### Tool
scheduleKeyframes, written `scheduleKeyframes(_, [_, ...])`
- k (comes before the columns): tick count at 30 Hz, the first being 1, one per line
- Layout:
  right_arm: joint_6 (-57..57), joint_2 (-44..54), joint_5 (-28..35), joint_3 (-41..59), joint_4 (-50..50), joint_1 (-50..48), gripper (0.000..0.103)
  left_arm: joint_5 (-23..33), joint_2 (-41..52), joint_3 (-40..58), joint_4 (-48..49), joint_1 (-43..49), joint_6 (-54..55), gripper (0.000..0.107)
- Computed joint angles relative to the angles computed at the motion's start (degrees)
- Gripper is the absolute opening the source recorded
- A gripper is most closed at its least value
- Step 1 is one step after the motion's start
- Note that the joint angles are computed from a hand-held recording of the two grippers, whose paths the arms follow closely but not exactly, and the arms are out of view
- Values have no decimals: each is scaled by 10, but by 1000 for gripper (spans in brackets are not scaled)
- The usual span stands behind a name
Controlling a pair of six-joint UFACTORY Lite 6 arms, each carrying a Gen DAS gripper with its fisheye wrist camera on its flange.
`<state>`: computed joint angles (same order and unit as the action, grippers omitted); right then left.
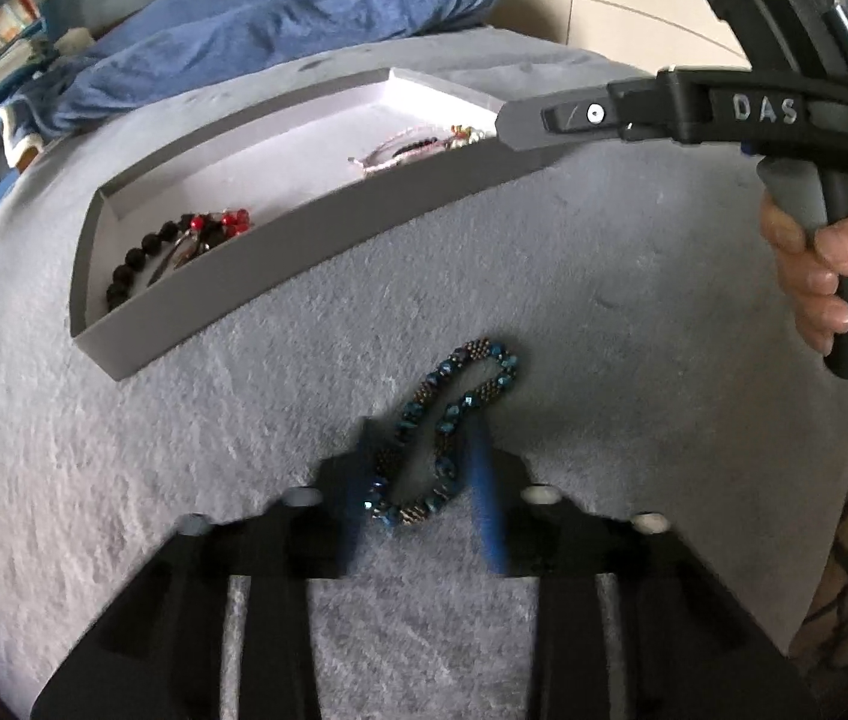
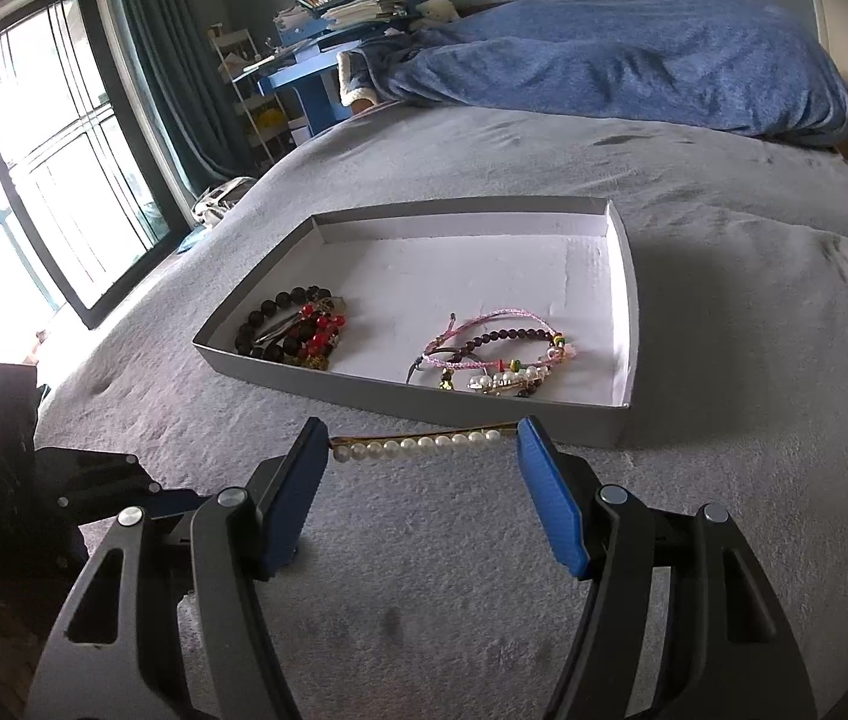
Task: Organize jewelry
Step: 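Carry the bead bracelet and pearl hair pin over the tray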
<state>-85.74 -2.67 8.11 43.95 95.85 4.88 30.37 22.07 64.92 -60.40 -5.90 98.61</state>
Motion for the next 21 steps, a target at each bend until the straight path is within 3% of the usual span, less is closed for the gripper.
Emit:
scheduleKeyframes(2, [-6, 1, 0, 1, 7, 1, 65, 9, -5, 0, -17, 7, 12, 8])
scheduleKeyframes(11, [-27, -9, 3, 0, 30, 0, 65, 69, -26, 15, -107, 47, 38, 8])
scheduleKeyframes(21, [-55, -21, 3, 10, 57, 6, 65, 97, -47, 56, -160, 37, 5, 8])
